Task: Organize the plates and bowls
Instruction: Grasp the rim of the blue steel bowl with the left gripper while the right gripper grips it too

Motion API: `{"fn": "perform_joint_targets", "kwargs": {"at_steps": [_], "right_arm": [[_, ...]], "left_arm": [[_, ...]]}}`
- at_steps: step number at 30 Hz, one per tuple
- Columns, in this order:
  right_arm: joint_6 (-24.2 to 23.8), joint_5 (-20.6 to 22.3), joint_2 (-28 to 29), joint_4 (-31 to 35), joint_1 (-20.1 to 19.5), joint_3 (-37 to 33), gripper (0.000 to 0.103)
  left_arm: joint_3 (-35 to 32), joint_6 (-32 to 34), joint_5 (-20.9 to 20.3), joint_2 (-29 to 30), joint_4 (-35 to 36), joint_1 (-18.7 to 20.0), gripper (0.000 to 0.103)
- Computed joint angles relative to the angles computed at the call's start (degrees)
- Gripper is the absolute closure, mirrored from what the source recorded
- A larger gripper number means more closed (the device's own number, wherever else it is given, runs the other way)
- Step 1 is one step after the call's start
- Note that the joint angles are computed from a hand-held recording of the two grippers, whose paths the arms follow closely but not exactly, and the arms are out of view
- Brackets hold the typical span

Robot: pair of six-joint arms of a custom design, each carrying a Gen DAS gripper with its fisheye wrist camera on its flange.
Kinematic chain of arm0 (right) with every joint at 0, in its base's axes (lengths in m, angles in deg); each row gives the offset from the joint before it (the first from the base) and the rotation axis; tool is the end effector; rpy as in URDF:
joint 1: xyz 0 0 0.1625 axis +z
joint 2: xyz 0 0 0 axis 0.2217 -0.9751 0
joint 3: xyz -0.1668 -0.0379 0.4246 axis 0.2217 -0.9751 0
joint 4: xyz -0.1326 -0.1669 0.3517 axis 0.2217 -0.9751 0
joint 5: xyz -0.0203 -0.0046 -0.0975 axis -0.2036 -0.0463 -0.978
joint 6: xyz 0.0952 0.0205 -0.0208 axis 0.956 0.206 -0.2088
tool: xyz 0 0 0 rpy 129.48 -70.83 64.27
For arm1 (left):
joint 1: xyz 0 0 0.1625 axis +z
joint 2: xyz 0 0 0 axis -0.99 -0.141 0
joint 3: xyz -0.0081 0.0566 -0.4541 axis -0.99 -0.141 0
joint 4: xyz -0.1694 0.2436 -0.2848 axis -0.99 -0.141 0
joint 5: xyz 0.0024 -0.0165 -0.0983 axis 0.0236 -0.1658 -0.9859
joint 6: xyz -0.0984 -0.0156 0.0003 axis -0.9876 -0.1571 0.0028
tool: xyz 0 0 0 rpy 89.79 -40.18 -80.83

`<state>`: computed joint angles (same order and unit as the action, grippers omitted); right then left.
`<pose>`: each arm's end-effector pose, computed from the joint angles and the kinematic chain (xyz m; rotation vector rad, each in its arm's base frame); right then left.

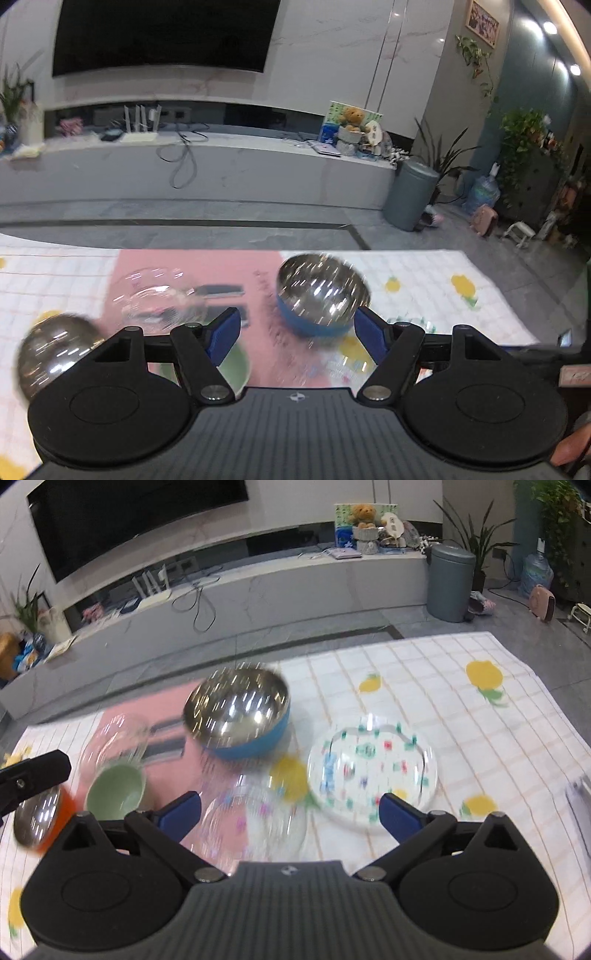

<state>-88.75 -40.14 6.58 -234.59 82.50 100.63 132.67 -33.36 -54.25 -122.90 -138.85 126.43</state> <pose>0.1278 -0.6194 0.3276 0.0034 -2.2612 0.9659 -0.3585 -0.6196 0.1093 0.7545 2.5285 -0.9675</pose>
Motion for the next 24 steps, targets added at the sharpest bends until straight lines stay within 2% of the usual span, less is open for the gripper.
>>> {"fn": "perform_joint_targets", "kwargs": {"at_steps": [2,4,7,9,11,13,15,17,19,21,24], "right_arm": [[-0.04,1.37,1.36,1.32,-0.85,-2.98,0.005],[1.17,4.03,2.77,4.46,-1.91,-6.44,0.020],[2.40,4.55,5.89,8.31,-2.84,-12.03,0.032],[2.36,3.98,8.10,9.25,-3.32,-15.21,0.036],[3.10,2.76,9.87,10.83,-3.76,-17.96,0.048],[4.83,2.23,11.19,13.77,-4.32,-20.46,0.054],[6.45,2.61,11.70,16.19,-4.85,-21.72,0.058],[7.90,3.32,12.03,18.17,-5.33,-22.67,0.067],[8.72,3.37,12.41,19.08,-5.49,-23.26,0.068],[8.91,3.18,12.86,19.19,-5.67,-23.77,0.069],[9.54,3.91,13.05,20.20,-6.05,-24.18,0.081]], "left_arm": [[-4.12,-0.43,-2.25,2.20,1.69,1.46,0.028],[-8.48,-0.86,-3.69,4.58,3.85,2.84,0.031],[-14.39,-1.78,-5.44,7.80,8.44,4.64,0.038],[-17.37,-2.10,-4.75,9.66,11.97,5.21,0.040],[-19.24,-2.51,-3.93,11.03,14.53,5.75,0.042],[-21.18,-3.00,-3.33,12.19,17.10,6.26,0.044],[-22.80,-4.31,-3.42,13.11,19.56,6.76,0.050],[-24.07,-5.28,-3.49,13.67,21.29,7.16,0.056],[-24.86,-6.08,-2.90,13.99,22.90,7.31,0.058],[-26.16,-7.01,-3.02,14.49,25.17,7.52,0.065],[-26.72,-7.66,-3.10,14.80,25.55,7.79,0.074]]}}
